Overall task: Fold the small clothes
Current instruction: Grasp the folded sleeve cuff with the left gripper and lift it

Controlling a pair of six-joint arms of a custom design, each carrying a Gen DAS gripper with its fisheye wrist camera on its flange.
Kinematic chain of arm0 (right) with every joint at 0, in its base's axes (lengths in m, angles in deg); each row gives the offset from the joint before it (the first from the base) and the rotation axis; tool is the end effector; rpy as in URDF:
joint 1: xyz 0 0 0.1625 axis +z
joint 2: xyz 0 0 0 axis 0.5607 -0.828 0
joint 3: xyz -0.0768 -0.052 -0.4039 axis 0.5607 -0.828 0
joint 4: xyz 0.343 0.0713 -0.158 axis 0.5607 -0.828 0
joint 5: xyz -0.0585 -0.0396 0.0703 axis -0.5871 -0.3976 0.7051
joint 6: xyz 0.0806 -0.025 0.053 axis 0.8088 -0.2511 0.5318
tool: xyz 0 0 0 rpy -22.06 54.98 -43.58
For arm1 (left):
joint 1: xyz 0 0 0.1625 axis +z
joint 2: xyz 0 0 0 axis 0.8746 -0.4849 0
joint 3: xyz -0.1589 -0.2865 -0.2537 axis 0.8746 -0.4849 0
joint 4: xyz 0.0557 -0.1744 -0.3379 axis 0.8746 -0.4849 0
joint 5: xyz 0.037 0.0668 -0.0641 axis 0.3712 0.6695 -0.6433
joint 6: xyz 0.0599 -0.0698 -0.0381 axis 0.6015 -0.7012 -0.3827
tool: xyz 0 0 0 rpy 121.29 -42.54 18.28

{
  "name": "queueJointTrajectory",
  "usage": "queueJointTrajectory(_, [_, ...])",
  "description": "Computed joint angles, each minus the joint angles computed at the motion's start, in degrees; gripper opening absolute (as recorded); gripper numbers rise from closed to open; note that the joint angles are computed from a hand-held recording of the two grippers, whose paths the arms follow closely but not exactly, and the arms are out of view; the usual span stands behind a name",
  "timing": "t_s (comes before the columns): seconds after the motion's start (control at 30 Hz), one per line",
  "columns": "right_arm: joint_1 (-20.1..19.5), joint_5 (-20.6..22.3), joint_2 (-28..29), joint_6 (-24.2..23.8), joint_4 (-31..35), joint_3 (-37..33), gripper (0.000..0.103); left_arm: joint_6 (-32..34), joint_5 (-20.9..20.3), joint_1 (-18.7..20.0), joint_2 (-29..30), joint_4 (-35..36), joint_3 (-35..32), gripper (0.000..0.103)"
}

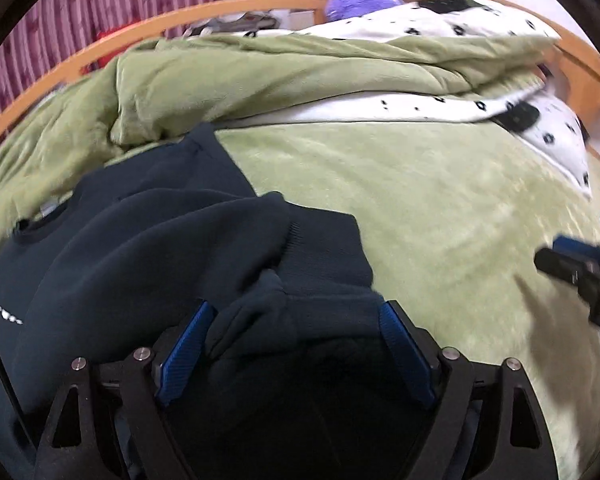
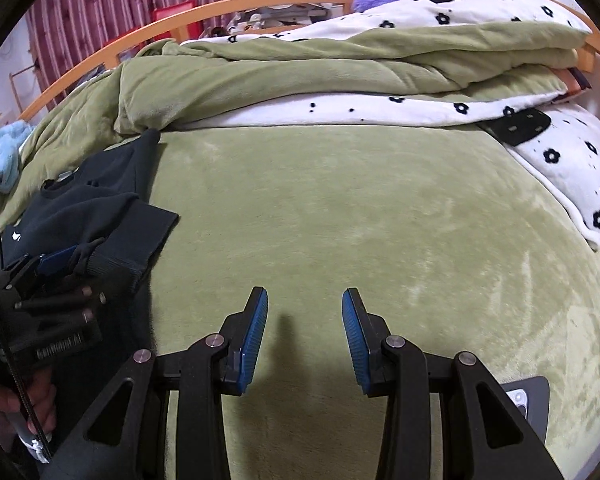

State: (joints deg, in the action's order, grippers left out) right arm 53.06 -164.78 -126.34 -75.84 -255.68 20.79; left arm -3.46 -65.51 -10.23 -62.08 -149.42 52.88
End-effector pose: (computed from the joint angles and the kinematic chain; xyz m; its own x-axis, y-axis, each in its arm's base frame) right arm 0.0574 -0.6466 0.2165 -0.7474 -0.0905 0.6581 -0.4668 0.7764 -0.4234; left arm -0.2569 -0.6533 -0.0032 -0.6381 0.1363 -0.7578 0.5742 0.7399 -0.3504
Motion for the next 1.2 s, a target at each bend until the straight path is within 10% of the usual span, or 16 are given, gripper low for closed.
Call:
queueJointTrajectory(0.23, [0.45,0.64,-0.59,1.64,0.88,0.08,0.038,-0.38,1.64,-0.51,1.40,1.29,-1.66,0.079])
queueJointTrajectory(0.5, [0.91,0.23,-1.15,3.97,1.12,0.08,0.038,3.38,0.44,-0.54,-0.57,-6.38,0.87,0.022])
queueJointTrajectory(1.0, [6.60,0.06,0.58,5.44,1.06,0.53,0.038,10.41,11.91,-3.32,-12.94,-27.85,12.75,0.019])
queueJointTrajectory(1.2, [11.18,-1.27,3.02,4.19,-0.98,1.92,0.038,2.28,14.67,-1.92,-22.93,-26.09,22.89,0.019])
